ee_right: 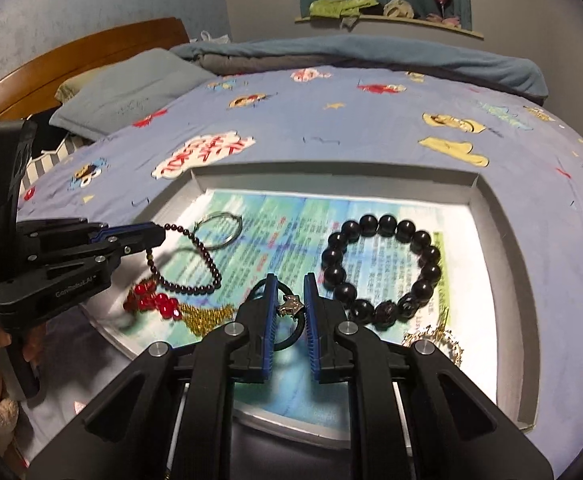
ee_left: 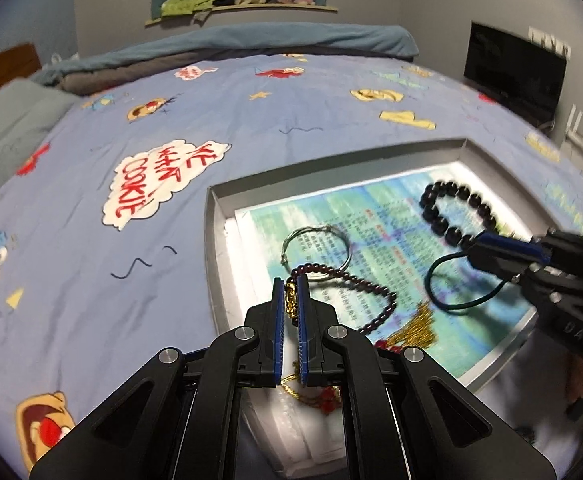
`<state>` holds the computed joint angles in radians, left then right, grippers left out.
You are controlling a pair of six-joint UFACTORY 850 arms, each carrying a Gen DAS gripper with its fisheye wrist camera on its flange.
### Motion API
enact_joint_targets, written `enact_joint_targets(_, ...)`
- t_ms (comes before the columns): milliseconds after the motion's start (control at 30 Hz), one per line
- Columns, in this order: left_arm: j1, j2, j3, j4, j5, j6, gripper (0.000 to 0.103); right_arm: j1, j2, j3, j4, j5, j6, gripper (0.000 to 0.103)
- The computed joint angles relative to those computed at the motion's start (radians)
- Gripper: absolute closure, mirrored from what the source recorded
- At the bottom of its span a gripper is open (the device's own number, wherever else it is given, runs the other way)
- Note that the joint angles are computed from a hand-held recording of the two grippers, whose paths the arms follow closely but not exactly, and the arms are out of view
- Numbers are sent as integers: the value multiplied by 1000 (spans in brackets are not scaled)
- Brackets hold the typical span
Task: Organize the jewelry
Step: 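Carry both pieces into the grey box and open both tools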
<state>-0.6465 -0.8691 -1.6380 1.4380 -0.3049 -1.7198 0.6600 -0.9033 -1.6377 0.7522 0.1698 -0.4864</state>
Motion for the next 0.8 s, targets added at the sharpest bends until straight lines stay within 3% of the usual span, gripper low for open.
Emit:
enact_joint_targets(133, -3, -16, -17, -58, -20, 75, 96, -3, -3, -2, 20, -22, -16, 88)
enact_joint_targets(200, -3, -20, -21, -78, -23, 92, 96, -5, 2, 6, -54, -19, 66, 67)
enact_joint_targets(233, -3, -21, -23, -87, -25, 102, 96, -5, 8, 16, -72, -8, 90, 63)
enact_joint_targets(400, -9, -8, -8, -50, -29, 65, 95, -4, 39, 59, -93, 39, 128, 56)
enact_joint_targets(500, -16, 12, 19, 41, -40, -30, 76, -6, 68, 96, -83, 79, 138, 54)
enact_joint_targets(633, -27, 44, 57, 132, -62, -123, 72, -6, 105, 142, -45, 123, 137, 47)
enact_joint_targets(700, -31, 64, 81, 184, -70, -189, 67, -4, 135, 184, -40, 169, 170, 14)
enact_joint_targets(733, -34, 72, 90, 198, -80, -208, 59, -3, 146, 200, -54, 189, 195, 7)
enact_joint_targets(767, -40, 83, 105, 220, -104, -238, 46, 0, 161, 224, -49, 222, 206, 5)
enact_joint_targets(800, -44, 91, 114, 235, -121, -259, 38, 3, 174, 239, -9, 242, 179, 5)
